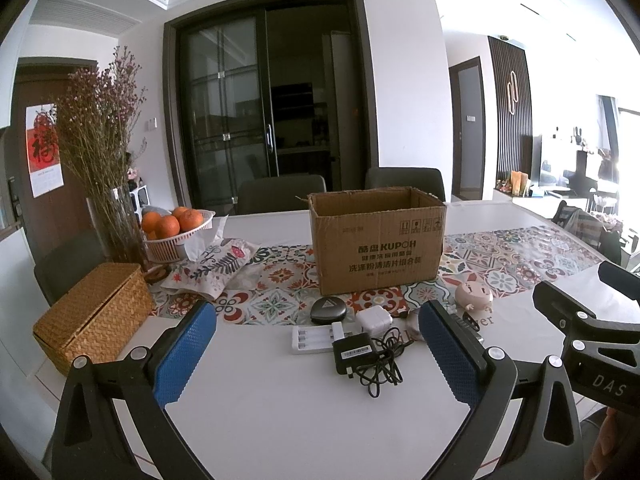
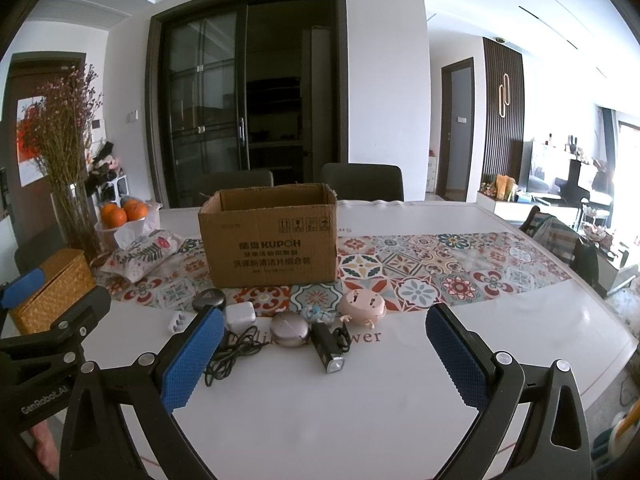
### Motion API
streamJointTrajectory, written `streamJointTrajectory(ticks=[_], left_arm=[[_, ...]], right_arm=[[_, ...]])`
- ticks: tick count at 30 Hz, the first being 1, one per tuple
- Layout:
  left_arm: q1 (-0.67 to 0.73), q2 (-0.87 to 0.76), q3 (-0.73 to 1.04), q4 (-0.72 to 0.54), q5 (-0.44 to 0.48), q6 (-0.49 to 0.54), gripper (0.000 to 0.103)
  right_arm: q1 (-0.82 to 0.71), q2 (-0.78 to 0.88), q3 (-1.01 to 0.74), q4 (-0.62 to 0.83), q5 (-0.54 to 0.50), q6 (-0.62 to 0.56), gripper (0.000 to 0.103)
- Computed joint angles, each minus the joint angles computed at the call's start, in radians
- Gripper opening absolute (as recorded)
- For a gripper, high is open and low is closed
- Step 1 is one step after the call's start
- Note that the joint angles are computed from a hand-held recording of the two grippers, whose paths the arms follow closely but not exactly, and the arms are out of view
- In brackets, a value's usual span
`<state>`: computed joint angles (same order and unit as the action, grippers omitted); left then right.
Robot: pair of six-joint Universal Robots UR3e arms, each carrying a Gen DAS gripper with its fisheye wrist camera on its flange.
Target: Organize rigid objects
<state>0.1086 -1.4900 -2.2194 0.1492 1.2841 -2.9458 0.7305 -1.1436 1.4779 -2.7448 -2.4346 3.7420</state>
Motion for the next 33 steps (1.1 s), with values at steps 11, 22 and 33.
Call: streamJointTrajectory(ticks=[11, 22, 33], left_arm=[[0.001, 0.001, -0.007, 0.003, 0.0, 0.002, 0.103], [-0.007, -0.034, 0.026, -0.036, -0.002, -0.006, 0.103], [-0.059, -0.18, 0.184, -0.194, 0.027, -0.035, 0.103]], right_arm=[[0.002, 0.0, 0.003, 0.007, 0.002, 0.007, 0.102], [-0.017, 0.007, 0.003, 0.01, 0.04, 0.013, 0.102], [-0.098, 0.018, -0.002, 0.069, 0.153, 0.048, 0.102]])
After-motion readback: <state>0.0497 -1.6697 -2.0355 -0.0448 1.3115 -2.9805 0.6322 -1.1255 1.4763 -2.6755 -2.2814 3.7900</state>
